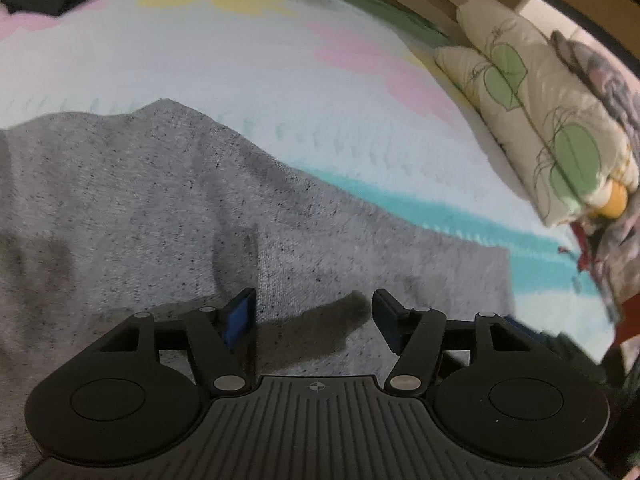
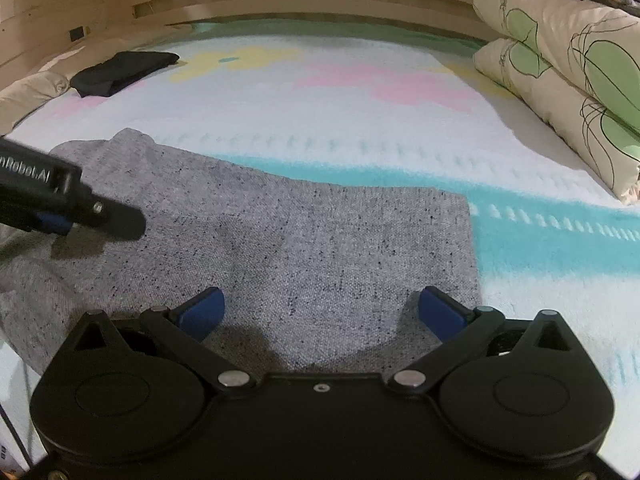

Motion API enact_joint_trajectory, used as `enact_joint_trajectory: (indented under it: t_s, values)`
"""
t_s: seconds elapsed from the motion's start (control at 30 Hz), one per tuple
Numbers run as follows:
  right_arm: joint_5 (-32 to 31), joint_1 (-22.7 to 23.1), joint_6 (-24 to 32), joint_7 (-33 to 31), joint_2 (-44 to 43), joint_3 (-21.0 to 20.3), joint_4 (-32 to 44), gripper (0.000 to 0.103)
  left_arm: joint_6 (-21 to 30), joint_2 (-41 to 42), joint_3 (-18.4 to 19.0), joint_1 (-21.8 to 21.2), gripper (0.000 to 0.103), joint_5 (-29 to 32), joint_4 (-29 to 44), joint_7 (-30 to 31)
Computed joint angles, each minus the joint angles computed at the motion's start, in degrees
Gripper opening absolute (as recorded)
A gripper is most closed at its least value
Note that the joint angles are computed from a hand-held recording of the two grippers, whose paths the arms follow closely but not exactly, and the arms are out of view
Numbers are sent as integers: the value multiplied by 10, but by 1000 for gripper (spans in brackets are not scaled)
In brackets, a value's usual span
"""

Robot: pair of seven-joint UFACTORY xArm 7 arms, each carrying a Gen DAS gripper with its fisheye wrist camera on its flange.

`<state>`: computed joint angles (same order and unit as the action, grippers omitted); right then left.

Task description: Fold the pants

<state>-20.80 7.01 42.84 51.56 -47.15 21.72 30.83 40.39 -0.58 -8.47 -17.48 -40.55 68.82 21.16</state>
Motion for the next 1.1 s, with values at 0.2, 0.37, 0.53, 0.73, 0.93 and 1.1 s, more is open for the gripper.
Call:
enact_joint_trajectory:
  t_s: [0.2,0.37,0.53,0.73,0.93,1.1]
  values:
    - [25,12,33,-22,20,-23,26,103,-2,-15,5,2,14,-68,-18,54]
    - [65,32,88,-81,54,-61,74,103,-14,-56,14,-7,13,-94,-37,100]
    - [68,9,79,-58,31,-55,78,102,40,-59,35,2,13,-101,-22,95]
    - [83,9,64,-66,61,-64,96,102,23,-2,14,7,21,-18,2,44]
    - [84,25,127,-107,139,-64,143,103,51,-4,13,18,22,-20,17,0]
    - [111,33,142,-102,156,-88,159,103,45,-71,14,19,22,48,-21,-26]
